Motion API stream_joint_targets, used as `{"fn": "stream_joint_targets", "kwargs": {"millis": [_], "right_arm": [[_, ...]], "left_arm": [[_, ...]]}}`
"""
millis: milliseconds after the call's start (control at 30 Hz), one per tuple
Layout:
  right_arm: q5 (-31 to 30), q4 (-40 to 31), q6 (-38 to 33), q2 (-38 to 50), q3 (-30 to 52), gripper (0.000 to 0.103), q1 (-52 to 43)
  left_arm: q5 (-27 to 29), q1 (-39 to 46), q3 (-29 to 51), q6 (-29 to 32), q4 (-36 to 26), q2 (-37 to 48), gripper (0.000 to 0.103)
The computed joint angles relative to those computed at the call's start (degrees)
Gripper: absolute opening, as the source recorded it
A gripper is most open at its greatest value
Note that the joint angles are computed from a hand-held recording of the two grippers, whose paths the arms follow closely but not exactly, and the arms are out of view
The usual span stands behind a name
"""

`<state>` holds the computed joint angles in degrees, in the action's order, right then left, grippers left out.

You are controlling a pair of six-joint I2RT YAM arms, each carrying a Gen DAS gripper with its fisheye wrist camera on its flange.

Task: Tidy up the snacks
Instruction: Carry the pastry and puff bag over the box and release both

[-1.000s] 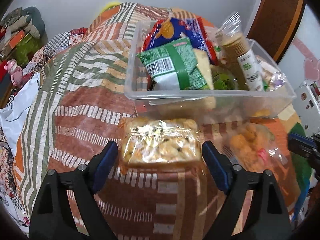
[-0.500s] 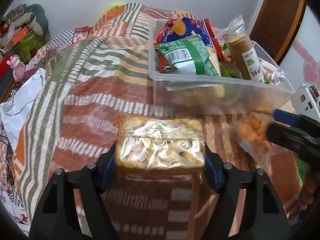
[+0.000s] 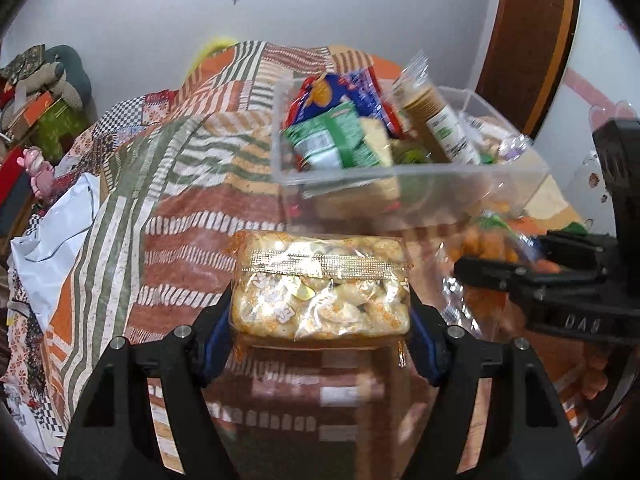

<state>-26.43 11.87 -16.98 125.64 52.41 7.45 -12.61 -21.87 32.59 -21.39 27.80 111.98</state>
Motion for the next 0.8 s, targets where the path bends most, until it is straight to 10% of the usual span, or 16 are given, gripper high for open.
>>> {"fn": "stream_joint_targets", "kwargs": {"millis": [800], "right_arm": [[-4.88,8.66,6.94,-9.02,1.49,0.042,-7.71]], "left_arm": [[2.06,0.89,19.58,2.68,-11.25,1.74,0.073]]}}
